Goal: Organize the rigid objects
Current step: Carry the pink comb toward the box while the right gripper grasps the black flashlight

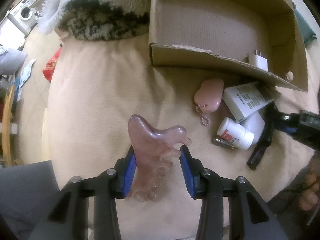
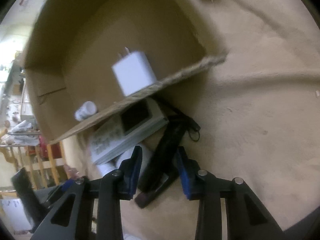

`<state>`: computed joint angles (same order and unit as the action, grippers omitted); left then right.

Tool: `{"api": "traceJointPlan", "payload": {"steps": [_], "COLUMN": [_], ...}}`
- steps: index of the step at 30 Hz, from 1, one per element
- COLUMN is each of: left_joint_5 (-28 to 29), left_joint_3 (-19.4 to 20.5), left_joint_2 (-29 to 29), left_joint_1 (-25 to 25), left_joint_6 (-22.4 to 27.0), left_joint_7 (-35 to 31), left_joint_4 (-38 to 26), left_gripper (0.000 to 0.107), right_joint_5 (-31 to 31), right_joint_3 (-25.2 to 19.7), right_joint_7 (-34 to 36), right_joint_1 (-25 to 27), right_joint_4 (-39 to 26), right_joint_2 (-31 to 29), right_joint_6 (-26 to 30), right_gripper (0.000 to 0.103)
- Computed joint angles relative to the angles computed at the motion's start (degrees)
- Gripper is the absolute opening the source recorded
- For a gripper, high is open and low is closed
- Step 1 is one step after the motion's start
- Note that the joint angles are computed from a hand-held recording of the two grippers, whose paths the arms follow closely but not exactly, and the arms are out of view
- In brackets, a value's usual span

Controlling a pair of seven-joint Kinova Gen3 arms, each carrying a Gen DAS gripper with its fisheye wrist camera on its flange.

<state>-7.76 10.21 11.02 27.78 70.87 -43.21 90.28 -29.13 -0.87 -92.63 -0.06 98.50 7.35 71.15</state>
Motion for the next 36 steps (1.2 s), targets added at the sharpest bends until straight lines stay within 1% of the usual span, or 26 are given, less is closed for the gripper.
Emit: {"api": "traceJointPlan", "payload": {"steps": [1,3,4,6,8,13,20,23,26,31,36], "left_joint_5": [0.11,0.12,0.19,0.10,-0.30,-1.96,-6.67,-9.70,-12.68,-13.99,-16.68], "left_joint_3": [-0.04,0.04,-0.02,-0.11,-0.13,-0.13,0.48,1.27,1.98,2.40,2.93], "left_joint_2": [0.00,0.13,0.22,0.07,-0.09,-0.72,-3.10,-4.06,-4.62,-6.08,-6.28], "left_joint_1": [-0.08,0.14,0.08,0.00,0.18,0.65,1.84,2.86,3.86,3.69,3.34], "left_joint_6": [0.25,0.80,0.78,0.84,1.21,1.93,3.25,3.75,4.60,4.41,5.12], "left_joint_7": [0.03,0.58,0.67,0.82,1.43,3.54,7.54,9.82,11.52,12.72,11.96], "left_joint_4": [-0.17,-0.70,-0.78,-0.75,-1.03,-1.51,-2.17,-2.58,-3.38,-4.17,-7.74], "left_gripper": [0.039,0.039,0.039,0.039,0.039,0.039,0.039,0.039,0.039,0.039,0.039], "right_joint_5": [0.53,1.36,1.32,1.43,2.15,1.35,1.50,0.02,0.74,1.18,-0.67], "right_joint_3": [-0.16,-0.38,-0.35,-0.20,-0.07,0.98,1.65,3.16,3.23,3.85,5.08], "right_joint_7": [-0.84,-1.65,-1.73,-1.91,-2.12,-1.77,-2.32,0.40,1.60,4.16,8.05], "right_joint_1": [-0.47,-1.00,-0.97,-0.81,-0.90,-0.45,-1.40,-1.62,-2.46,-3.93,-4.63], "right_joint_4": [0.18,0.62,0.88,1.60,2.08,3.57,4.29,3.66,2.79,0.16,-1.50], "right_joint_2": [0.71,0.61,0.30,-0.84,-2.29,-6.41,-12.37,-14.52,-16.40,-17.47,-17.99], "right_joint_6": [-0.58,-2.10,-2.60,-3.21,-3.53,-3.92,-4.38,-4.61,-5.57,-5.47,-6.70], "right_gripper": [0.037,0.029,0.029,0.021,0.021,0.021,0.021,0.021,0.021,0.021,0.021]}}
